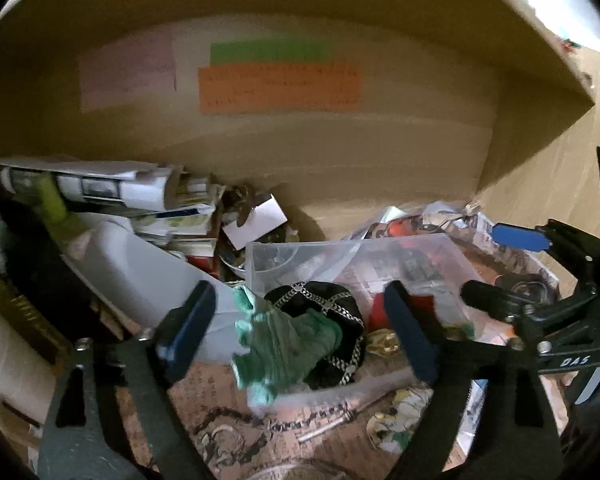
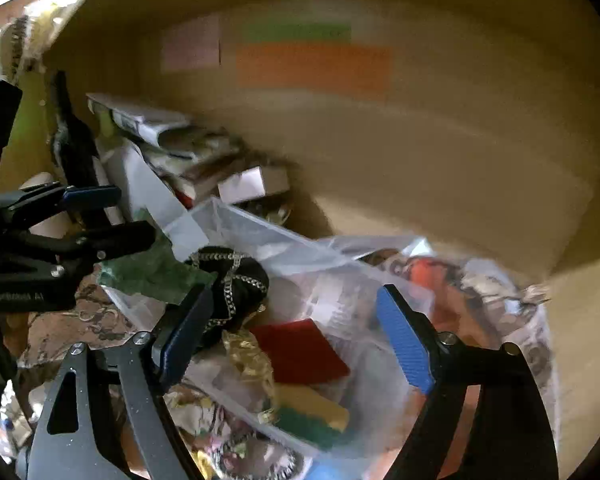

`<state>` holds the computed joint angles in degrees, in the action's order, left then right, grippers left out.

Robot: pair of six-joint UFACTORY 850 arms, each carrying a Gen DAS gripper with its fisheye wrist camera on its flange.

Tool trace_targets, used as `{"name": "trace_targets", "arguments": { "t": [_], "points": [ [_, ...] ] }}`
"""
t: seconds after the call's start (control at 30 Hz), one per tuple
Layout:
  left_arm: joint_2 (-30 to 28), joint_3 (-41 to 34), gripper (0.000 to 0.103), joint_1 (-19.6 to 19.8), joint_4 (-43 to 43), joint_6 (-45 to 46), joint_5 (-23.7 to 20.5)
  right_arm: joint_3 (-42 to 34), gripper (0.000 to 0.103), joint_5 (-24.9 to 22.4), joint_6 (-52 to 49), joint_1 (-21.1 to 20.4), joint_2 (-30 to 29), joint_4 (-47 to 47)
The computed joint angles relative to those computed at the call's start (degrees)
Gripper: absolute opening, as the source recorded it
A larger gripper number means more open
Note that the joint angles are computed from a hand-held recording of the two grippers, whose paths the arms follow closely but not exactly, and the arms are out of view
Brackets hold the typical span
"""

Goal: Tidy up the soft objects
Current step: 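Open the left tool over the box while the right tool releases the red felt inside, then grasp the white cloth bag with the left tool while the right tool grasps the grey knit pouch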

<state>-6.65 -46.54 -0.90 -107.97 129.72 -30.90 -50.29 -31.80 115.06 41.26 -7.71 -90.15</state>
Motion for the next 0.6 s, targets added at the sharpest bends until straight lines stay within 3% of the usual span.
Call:
{"name": "trace_targets", "arguments": {
  "t": [0.13,0.3,0.6],
  "points": [
    [3.18,3.87,0.100,2.08,-0.64,1.79,-2.13,3.34,0.094,-3.97,2.91,3.11,3.28,-1.71],
    [5.62,8.04,0.102,3.84,1.17,2.92,-2.20,6.85,0.096,-8.79,5.96,7.18,5.33,-1.18],
    [6.15,14.04,0.102,5.22,6.18,1.87,-1.01,11.67,0.097,-8.83,11.42,11.75,5.58,4.57]
  ]
}}
